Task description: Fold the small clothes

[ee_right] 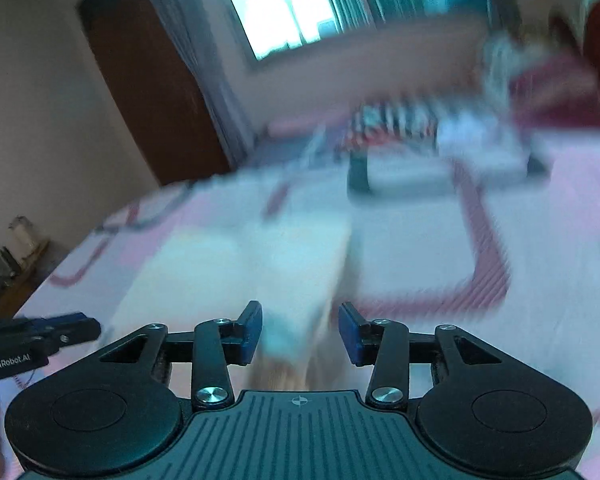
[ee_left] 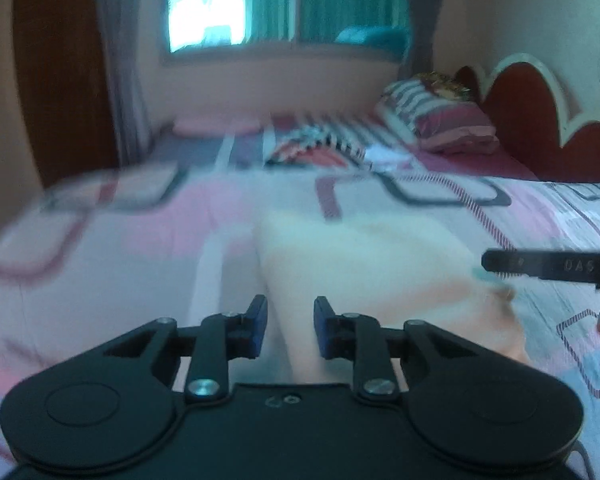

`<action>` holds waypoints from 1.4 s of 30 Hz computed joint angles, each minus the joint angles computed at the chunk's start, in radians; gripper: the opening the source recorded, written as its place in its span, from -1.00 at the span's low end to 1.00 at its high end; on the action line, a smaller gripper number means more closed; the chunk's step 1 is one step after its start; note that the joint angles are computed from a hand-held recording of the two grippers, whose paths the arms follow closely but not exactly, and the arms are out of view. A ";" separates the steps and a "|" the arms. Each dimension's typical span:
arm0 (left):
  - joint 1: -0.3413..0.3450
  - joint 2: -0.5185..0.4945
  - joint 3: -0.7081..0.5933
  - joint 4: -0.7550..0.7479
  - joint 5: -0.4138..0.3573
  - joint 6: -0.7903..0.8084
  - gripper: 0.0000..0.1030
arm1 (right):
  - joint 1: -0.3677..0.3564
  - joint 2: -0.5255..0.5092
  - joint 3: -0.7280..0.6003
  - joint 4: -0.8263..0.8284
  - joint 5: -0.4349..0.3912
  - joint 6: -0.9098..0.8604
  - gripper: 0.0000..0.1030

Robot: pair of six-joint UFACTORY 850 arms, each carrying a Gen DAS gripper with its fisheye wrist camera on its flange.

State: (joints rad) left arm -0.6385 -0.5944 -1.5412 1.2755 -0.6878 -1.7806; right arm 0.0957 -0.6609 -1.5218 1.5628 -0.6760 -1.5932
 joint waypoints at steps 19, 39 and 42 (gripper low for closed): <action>-0.042 -0.008 0.016 -0.221 0.138 0.119 -0.53 | 0.034 0.075 0.068 -0.296 0.059 0.026 -0.89; -0.272 0.073 0.050 -0.243 -0.225 -0.032 -0.55 | -0.072 0.452 0.494 -0.194 0.024 -0.098 -0.89; -0.320 0.098 0.061 -0.229 -0.278 -0.073 -0.55 | -0.115 0.548 0.563 -0.191 -0.029 -0.086 -0.89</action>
State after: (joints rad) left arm -0.9587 -0.4964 -1.4800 1.0468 -0.9658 -1.8538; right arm -0.0194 -0.1127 -0.9589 1.3720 -0.7047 -1.6787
